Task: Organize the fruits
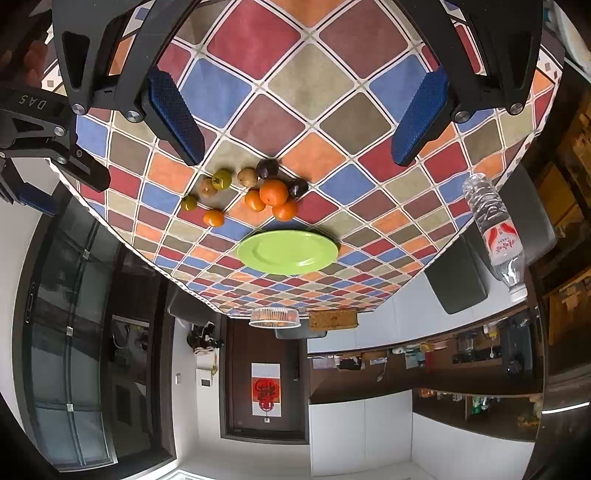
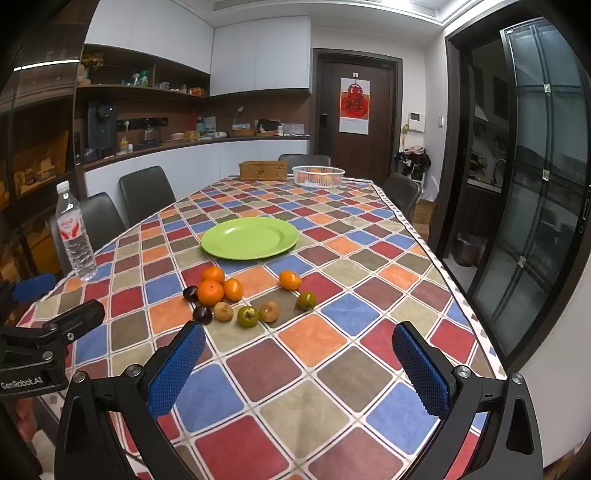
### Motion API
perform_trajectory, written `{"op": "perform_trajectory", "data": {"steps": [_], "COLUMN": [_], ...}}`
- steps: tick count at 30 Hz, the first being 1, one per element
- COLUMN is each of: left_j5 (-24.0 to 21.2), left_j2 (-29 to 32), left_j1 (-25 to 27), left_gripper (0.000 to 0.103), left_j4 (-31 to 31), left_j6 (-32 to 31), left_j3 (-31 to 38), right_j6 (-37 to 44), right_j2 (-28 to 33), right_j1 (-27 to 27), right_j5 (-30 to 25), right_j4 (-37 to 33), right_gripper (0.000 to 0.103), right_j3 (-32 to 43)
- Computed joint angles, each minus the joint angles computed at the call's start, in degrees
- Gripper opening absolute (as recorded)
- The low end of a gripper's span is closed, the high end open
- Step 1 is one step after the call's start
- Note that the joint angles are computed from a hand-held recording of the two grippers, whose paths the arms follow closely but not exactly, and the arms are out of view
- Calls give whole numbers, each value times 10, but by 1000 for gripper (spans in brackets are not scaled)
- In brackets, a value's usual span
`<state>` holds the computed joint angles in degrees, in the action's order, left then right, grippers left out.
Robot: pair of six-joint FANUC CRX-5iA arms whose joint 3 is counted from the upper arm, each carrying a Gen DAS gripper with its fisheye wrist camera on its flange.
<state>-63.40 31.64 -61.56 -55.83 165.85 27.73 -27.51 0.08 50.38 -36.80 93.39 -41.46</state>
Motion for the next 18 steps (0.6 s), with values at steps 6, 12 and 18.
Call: {"op": "perform_trajectory", "data": {"steps": [6,12,18], "left_j5": [-1,-2,-6], "left_j2": [-2,-1,-2], "left_j1": [-2,-3,-8], "left_gripper": [103,103,103], "left_j4": [-4,-6,-15], "left_j6": [3,3,8], "left_j3": [-2,0,1], "right_j6": [-2,9,5], "right_j2": [-2,-3,-4], "right_j1": [2,10,8], "right_j5": [-2,-10,-9], "right_j4": [2,-10,-4], "right_gripper": [103,102,102], "right_j3": [-1,4,1]}}
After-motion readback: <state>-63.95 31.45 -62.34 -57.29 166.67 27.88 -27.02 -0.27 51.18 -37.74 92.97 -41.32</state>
